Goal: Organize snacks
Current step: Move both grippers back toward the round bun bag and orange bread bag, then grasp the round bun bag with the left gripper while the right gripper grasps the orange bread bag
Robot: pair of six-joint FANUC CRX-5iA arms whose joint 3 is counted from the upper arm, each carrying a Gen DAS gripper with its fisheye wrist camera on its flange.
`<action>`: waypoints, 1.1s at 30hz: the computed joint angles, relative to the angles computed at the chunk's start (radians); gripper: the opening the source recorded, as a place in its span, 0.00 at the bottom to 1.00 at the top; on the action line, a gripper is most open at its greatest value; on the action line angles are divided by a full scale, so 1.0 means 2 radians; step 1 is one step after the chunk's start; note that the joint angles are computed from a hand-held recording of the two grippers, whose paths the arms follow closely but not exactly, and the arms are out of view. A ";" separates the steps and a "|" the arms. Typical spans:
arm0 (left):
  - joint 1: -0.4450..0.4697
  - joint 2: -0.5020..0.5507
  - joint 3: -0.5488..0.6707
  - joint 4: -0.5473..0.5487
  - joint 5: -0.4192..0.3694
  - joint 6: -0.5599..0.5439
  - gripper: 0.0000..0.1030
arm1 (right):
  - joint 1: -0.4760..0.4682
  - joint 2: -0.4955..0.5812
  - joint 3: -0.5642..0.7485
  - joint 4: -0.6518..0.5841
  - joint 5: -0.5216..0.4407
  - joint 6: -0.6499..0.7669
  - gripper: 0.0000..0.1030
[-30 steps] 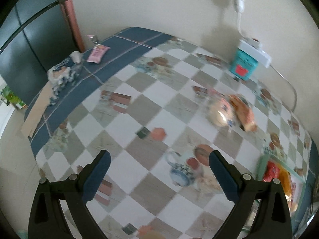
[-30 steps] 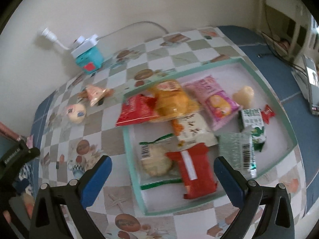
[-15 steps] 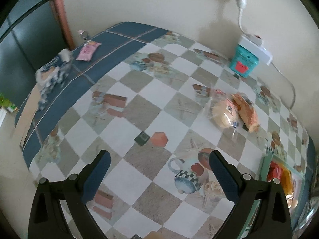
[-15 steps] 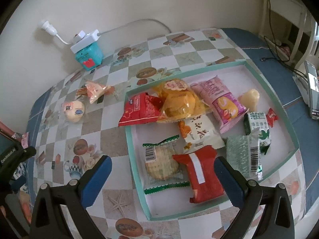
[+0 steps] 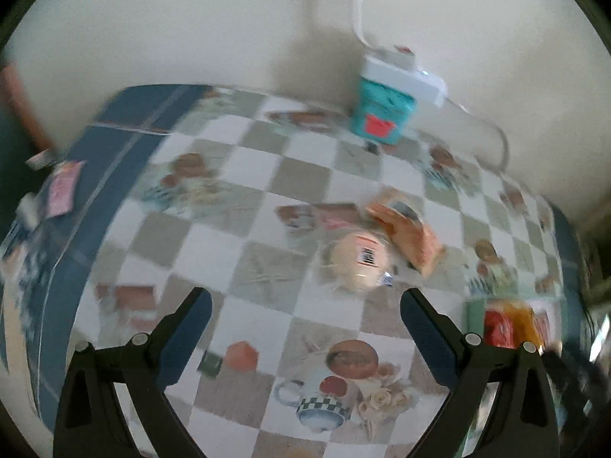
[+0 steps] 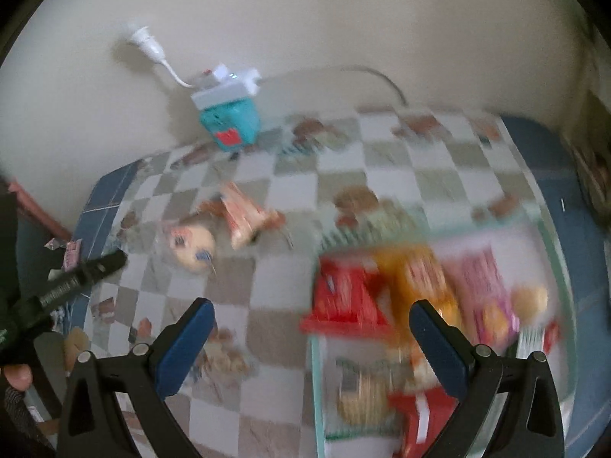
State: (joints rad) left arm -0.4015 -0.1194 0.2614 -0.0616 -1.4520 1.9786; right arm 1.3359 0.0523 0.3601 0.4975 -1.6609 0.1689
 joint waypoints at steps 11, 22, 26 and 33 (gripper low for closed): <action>0.014 0.045 0.015 0.020 0.019 -0.045 0.96 | -0.096 0.063 0.085 -0.077 0.045 0.118 1.00; -0.012 0.083 0.013 0.009 0.035 -0.055 0.96 | -0.148 0.127 0.136 -0.155 0.069 0.173 0.85; -0.013 0.095 0.011 0.011 0.035 -0.058 0.96 | -0.154 0.150 0.154 -0.169 0.055 0.201 0.79; 0.000 0.092 -0.012 0.029 0.057 -0.063 0.96 | -0.164 0.167 0.161 -0.188 0.059 0.223 0.76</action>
